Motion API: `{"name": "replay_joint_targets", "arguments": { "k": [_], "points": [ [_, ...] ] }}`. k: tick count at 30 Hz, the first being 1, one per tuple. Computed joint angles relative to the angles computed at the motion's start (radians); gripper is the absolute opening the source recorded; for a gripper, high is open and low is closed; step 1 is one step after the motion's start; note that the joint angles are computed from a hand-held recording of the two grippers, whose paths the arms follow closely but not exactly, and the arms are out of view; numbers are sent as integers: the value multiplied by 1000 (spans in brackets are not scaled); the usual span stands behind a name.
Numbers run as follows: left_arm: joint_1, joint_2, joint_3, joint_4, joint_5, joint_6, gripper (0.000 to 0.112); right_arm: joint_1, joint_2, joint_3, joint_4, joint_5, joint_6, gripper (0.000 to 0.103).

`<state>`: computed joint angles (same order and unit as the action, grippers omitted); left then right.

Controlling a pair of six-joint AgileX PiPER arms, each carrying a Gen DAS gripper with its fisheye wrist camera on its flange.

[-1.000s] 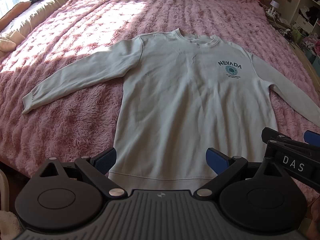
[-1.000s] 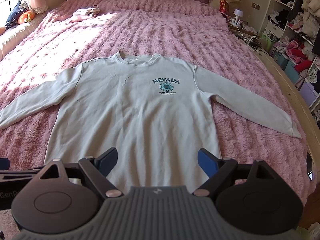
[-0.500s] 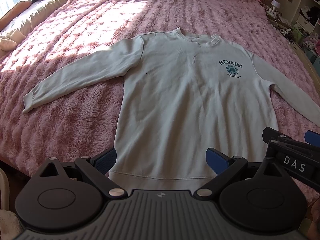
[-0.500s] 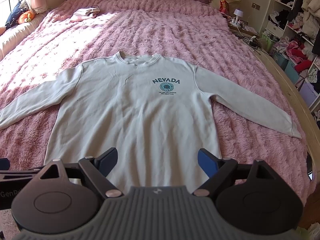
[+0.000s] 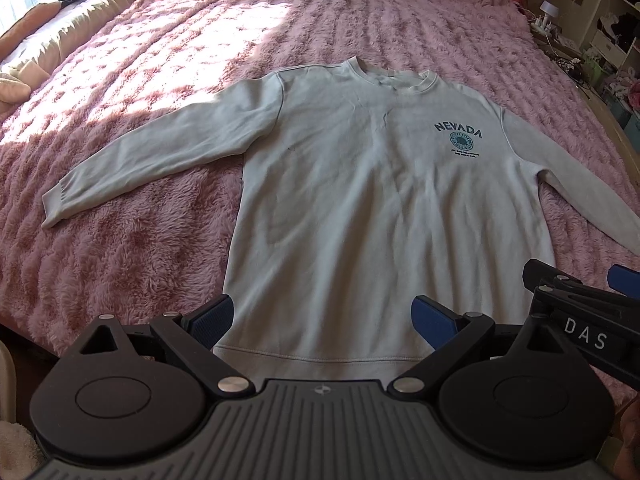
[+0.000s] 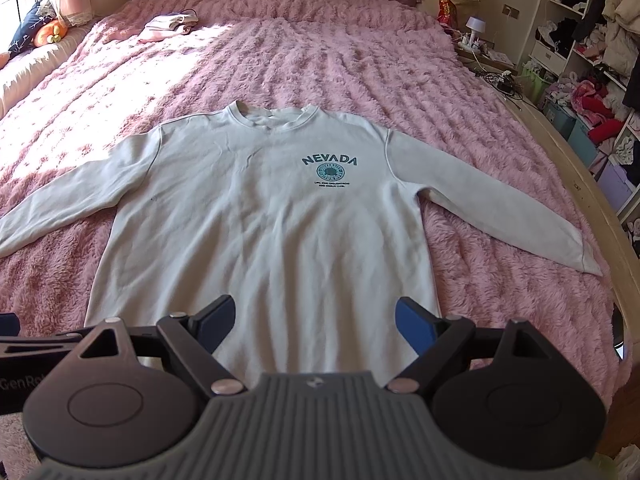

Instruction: Fold small clothes

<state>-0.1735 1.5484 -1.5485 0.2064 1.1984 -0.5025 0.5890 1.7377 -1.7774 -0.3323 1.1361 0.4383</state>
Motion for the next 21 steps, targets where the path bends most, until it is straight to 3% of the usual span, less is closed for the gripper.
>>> {"name": "replay_joint_targets", "arguments": {
  "k": [4, 9, 11, 15, 19, 21],
  "points": [
    [14, 22, -22, -23, -10, 16, 103, -7, 29, -49, 12, 35, -27, 83],
    [36, 54, -49, -100, -64, 50, 103, -86, 12, -19, 93, -6, -40, 83],
    [46, 84, -75, -153, -93, 73, 103, -137, -5, 21, 128, -59, -33, 83],
    [87, 196, -173, -357, -138, 173, 103, -255, -75, 161, 141, -256, 33, 83],
    [43, 366, -382, -341, -113, 137, 103, -398, -153, 375, 18, -626, 190, 83],
    [13, 447, -486, -305, -113, 116, 103, -488, -144, 408, 70, -730, 146, 83]
  ]
}}
